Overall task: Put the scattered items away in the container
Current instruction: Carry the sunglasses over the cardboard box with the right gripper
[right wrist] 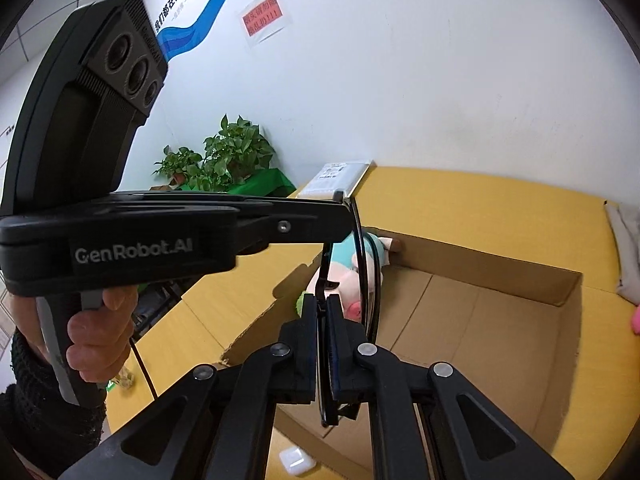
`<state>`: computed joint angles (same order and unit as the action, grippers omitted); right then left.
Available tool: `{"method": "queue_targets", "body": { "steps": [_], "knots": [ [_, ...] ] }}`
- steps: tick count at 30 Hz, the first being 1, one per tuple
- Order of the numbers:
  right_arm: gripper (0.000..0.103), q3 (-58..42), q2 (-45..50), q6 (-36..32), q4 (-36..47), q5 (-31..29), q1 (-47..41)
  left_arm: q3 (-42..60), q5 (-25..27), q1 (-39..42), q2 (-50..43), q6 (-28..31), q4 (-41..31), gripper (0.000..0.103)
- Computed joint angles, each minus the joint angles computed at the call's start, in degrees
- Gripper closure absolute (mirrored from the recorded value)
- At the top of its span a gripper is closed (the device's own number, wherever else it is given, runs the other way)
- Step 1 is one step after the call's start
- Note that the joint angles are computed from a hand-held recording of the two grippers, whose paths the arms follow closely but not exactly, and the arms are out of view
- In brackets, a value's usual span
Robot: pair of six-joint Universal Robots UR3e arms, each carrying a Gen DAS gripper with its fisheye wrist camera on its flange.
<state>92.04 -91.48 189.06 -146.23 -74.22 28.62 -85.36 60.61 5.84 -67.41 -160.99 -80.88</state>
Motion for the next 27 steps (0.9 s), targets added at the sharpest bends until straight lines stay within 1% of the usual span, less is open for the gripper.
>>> {"method": "queue_targets", "body": {
  "steps": [4,7,14,22,27],
  "knots": [
    [0.098,-2.5,3.8,-1.5,-0.2,2.3,-2.5,0.3,1.4,-1.6,-5.6,-1.6,4.8,0.103],
    [0.098,-2.0,5.5,-1.8,-1.1,4.5,-4.9,0.3,2.3,-2.4,-9.4,-2.0,7.4,0.103],
    [0.098,-2.0,10.6,-3.3,-3.1,7.4,-8.9,0.5,3.2,-3.2,-18.1,-2.3,10.6,0.103],
    [0.098,-5.5,17.8,-3.8,-2.9,8.9,-10.4,5.2,7.0,-5.6,-30.9,-5.2,15.4,0.103],
    [0.098,-9.2,24.5,-3.3,-3.6,10.1,-11.6,8.6,9.0,-6.4,-38.0,-7.0,17.3,0.103]
  ]
}}
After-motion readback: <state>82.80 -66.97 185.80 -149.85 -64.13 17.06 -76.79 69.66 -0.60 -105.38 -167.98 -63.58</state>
